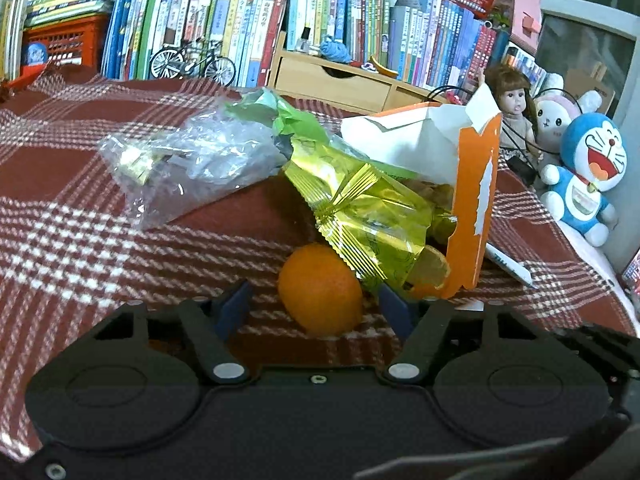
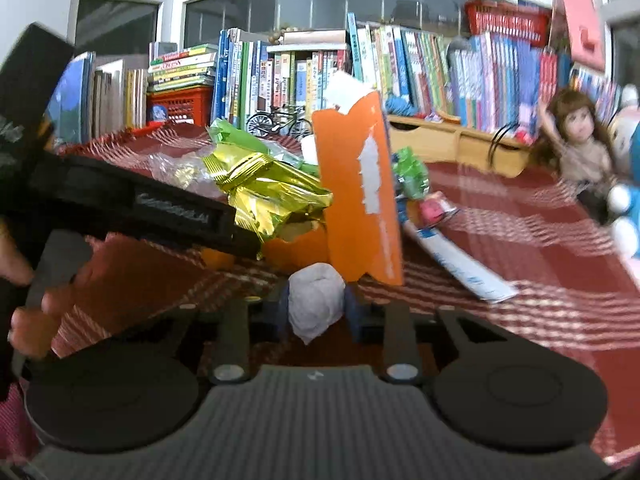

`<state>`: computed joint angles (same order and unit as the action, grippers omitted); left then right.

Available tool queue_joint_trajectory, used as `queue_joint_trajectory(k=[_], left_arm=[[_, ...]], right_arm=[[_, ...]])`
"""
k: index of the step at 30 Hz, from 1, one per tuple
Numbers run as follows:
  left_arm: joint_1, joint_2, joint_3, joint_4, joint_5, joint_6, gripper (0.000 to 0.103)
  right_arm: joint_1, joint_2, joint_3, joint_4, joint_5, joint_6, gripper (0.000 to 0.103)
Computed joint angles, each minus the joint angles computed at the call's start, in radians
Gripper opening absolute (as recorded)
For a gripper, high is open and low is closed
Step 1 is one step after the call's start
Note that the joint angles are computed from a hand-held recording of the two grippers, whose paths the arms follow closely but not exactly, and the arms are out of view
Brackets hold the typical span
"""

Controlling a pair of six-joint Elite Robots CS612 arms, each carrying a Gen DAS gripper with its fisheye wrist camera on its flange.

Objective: Collect trash
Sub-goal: 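Grasp the orange with the left tool while the right tool grasps the white tissue ball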

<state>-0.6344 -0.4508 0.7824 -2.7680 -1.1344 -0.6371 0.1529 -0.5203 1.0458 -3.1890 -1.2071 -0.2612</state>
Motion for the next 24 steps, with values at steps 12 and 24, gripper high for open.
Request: queue_joint_trajectory(k=[12, 24], left_arm=[[-0.028, -0.018, 0.037, -0.012, 0.079, 0.020, 0.037], [-0.070, -0.119, 0.233, -0.178, 0.143, 0.026, 0.037]], right_arm=[[-0.010, -0.030, 0.065, -0.055, -0.042, 0.028, 0.034], [-0.011, -0.057, 0.117, -0.091, -0.021, 0.067, 0.034]])
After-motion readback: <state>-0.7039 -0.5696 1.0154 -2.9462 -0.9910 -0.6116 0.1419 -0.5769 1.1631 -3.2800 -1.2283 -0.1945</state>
